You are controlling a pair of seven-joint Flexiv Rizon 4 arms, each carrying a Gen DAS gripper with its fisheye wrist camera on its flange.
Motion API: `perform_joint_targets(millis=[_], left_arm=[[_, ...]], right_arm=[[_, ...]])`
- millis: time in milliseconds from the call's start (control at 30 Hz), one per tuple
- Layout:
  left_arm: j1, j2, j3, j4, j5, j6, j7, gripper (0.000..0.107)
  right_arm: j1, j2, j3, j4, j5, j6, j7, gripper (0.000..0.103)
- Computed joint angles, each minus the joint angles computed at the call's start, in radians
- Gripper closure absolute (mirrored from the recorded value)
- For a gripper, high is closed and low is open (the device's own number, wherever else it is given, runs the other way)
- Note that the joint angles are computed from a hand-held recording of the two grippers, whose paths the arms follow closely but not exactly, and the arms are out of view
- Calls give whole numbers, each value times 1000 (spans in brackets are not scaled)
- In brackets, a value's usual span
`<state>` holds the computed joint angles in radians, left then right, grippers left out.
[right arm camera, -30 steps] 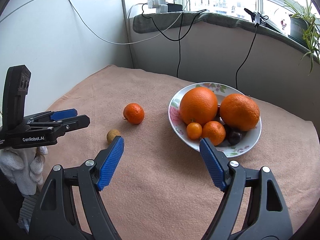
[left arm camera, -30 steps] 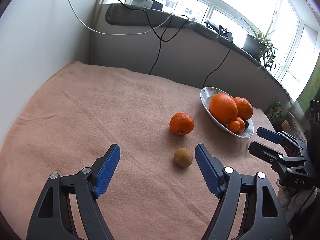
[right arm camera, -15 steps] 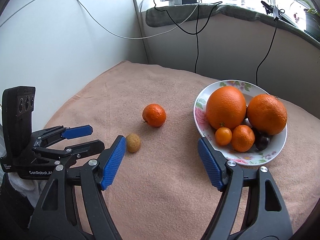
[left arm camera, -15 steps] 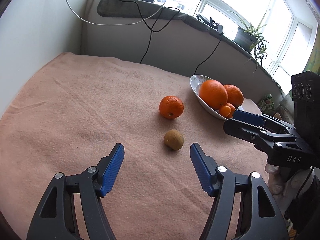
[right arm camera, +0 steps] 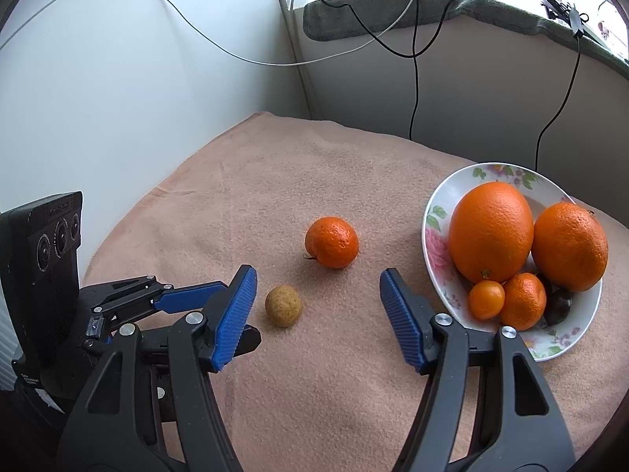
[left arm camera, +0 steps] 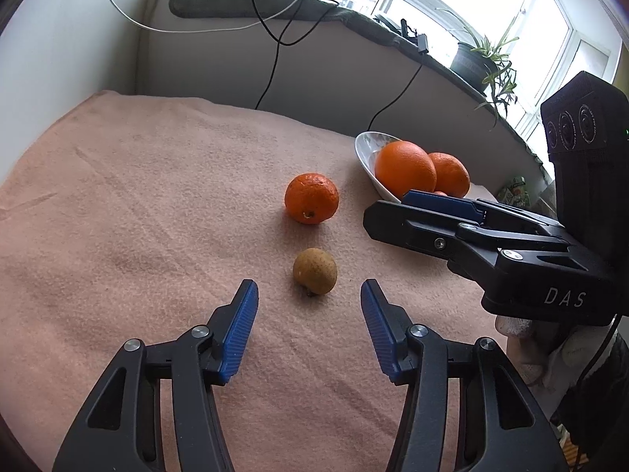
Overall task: Organize fruits
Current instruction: 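Move the left tool to the brown kiwi while the right tool approaches the small mandarin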
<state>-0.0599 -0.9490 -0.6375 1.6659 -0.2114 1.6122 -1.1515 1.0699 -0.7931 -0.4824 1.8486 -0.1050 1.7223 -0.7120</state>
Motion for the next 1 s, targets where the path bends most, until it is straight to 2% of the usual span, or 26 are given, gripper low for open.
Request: perform_joint_targets(millis=[633, 933, 1000], left_arm=[[-40, -5, 37, -27, 15, 11, -13, 53], [-31, -8, 30, -29, 10, -4, 0, 58], [-34, -9, 30, -35, 7, -13, 6, 62]], right_arm=[[-81, -18, 57, -74, -119, -75, 31, 35], [-127, -29, 94, -109, -173, -103, 41, 35], [-146, -35, 110, -127, -189, -118, 43, 35]])
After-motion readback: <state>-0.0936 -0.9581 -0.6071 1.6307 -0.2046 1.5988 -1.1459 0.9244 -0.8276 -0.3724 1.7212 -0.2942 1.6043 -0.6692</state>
